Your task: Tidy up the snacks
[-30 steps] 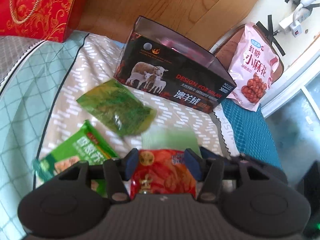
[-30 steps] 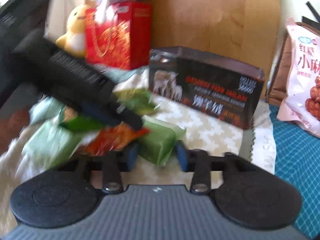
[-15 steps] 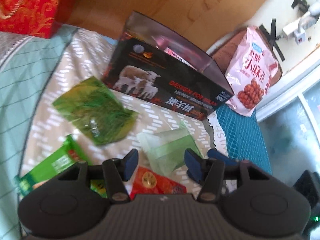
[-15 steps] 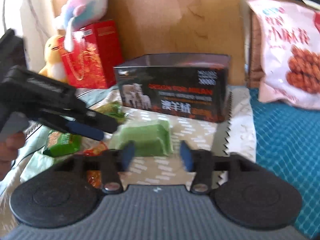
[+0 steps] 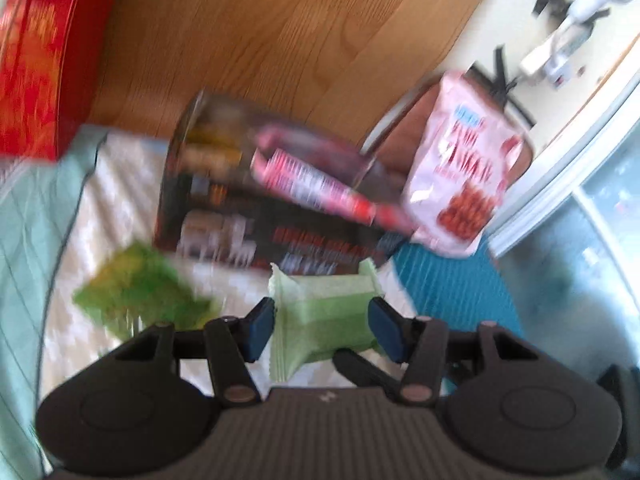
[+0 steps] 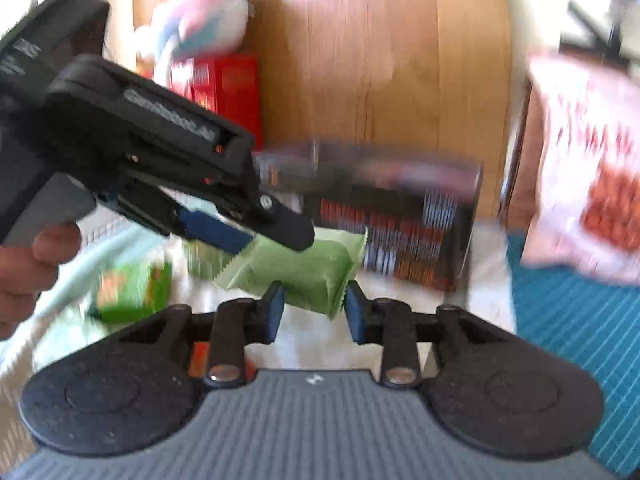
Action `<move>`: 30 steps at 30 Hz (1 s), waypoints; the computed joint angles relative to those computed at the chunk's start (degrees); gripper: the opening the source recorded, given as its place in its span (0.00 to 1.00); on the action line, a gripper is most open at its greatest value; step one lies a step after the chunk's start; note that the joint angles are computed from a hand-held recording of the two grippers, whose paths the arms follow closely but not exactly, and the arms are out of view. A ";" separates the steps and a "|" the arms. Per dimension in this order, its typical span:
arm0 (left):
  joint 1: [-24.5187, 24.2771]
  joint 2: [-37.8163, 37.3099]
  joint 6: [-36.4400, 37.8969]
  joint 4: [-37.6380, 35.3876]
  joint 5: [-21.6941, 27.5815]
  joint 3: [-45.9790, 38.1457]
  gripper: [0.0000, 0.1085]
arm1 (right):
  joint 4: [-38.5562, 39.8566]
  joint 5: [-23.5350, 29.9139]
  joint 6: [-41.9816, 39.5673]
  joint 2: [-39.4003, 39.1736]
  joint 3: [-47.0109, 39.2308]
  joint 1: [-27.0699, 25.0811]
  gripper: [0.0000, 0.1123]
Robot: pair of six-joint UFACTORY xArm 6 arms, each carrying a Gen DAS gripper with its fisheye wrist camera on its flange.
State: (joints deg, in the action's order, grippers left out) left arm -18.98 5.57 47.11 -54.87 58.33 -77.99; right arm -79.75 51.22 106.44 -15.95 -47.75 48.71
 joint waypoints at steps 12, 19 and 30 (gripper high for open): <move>1.81 5.34 0.12 -6.50 -7.53 -6.89 0.60 | -6.98 -6.00 9.83 -1.16 0.25 -8.16 0.48; 5.27 6.93 -5.67 1.44 -8.97 -3.63 0.59 | 5.37 -26.46 -2.58 5.54 -2.69 -12.83 0.49; 4.10 11.67 -5.41 4.23 -1.96 -8.36 0.51 | 18.48 -23.36 -21.67 14.28 -10.32 -12.17 0.47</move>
